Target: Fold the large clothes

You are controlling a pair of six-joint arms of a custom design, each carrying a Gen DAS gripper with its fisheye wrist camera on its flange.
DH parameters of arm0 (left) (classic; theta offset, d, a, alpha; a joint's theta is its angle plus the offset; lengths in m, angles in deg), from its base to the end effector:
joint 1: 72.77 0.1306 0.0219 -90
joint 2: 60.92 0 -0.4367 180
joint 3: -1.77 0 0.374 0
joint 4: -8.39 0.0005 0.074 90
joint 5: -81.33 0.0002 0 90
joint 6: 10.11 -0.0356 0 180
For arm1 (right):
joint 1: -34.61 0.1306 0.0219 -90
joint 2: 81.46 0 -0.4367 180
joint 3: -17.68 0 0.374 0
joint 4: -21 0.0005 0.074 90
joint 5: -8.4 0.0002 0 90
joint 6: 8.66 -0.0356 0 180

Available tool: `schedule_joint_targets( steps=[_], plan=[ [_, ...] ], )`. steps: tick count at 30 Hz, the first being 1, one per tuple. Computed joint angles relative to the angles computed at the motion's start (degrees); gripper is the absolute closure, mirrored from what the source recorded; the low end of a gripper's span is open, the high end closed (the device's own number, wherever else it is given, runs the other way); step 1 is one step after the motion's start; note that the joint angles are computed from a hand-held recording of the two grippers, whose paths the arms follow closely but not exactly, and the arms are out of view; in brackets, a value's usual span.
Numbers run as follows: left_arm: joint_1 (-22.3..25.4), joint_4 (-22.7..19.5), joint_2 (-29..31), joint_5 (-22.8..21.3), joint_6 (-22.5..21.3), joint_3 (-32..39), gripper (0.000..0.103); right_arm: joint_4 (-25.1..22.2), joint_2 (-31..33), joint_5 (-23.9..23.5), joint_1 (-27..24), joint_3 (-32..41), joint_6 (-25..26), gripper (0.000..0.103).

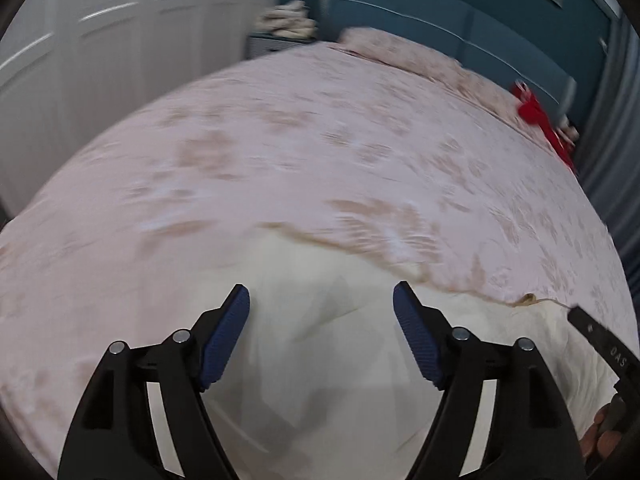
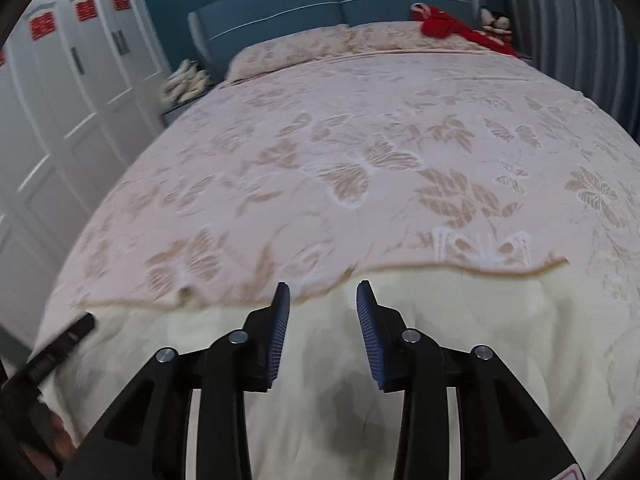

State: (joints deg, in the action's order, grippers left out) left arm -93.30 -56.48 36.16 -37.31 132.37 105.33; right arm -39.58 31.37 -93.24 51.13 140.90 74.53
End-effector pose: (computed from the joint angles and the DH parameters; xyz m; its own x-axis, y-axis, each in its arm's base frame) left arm 0.4762 -0.1607 0.5164 -0.5433 -0.5399 -0.6430 -0.5884 0.7911 -0.1671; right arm 0.6009 0.1852 0.5168 -0.7790 -0.1099 -0.6173 -0.3122 0.9218 0.2298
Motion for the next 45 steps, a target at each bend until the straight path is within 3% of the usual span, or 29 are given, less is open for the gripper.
schedule_joint_targets(
  steps=[2, 5, 8, 11, 15, 17, 20, 21, 25, 29, 33, 35, 37, 39, 45],
  plan=[
    [0.3, -2.1, -4.6, 1.2, 3.3, -4.4, 0.027, -2.2, -2.2, -2.9, 0.7, -2.7, 0.8, 0.067],
    [0.2, -1.4, -10.8, 5.8, 8.1, -11.2, 0.027, -2.8, -5.2, -4.3, 2.0, -7.0, 1.3, 0.067],
    [-0.7, 0.5, -15.1, 9.7, 12.8, -16.9, 0.025, -3.9, -8.1, -6.1, 3.6, -11.0, 0.6, 0.067],
    [-1.3, 4.7, -17.7, 13.4, 16.9, -21.9, 0.022, -5.2, -9.3, -4.3, 5.7, -13.4, 1.1, 0.067],
    [-1.5, 9.7, -17.4, 17.4, 17.7, -24.1, 0.016, -5.8, -9.2, -0.8, 7.1, -14.6, 2.2, 0.067],
    [-1.9, 9.8, -15.9, 17.1, 17.8, -23.2, 0.011, -6.0, -8.5, 0.1, 7.4, -14.6, 2.5, 0.066],
    [-2.3, 9.5, -14.6, 17.1, 18.1, -21.8, 0.013, -5.6, -8.3, 1.6, 7.9, -15.1, 3.0, 0.064],
    [-2.5, 9.8, -14.7, 17.5, 18.1, -21.6, 0.016, -5.5, -8.1, 2.2, 8.1, -15.2, 3.2, 0.063],
    [-4.3, 9.6, -14.1, 16.9, 15.5, -18.2, 0.054, -4.5, -7.5, 4.2, 8.8, -15.4, 4.1, 0.061],
    [-7.8, 7.4, -12.7, 13.8, 10.7, -11.8, 0.070, -4.6, -7.3, 3.2, 8.4, -15.1, 4.2, 0.060],
    [-10.6, 3.2, -9.3, 10.2, 6.3, -4.0, 0.074, -6.1, -9.1, -2.4, 6.4, -14.5, 2.0, 0.061],
    [-11.6, 1.1, -8.0, 8.9, 4.6, -0.7, 0.074, -5.1, -13.0, -4.8, 5.1, -17.1, 3.2, 0.069],
    [-12.4, -0.9, -6.7, 8.1, 3.4, 2.3, 0.075, -5.5, -15.9, -4.5, 3.4, -19.7, 6.1, 0.094],
    [-13.3, -2.1, -5.9, 7.5, 3.1, 4.2, 0.075, -6.9, -18.4, -6.4, 1.4, -22.4, 7.8, 0.103],
    [-16.3, -5.7, -2.6, 6.4, 1.3, 10.6, 0.076, -8.0, -19.3, -7.8, -0.4, -26.6, 10.0, 0.103]
  ],
)
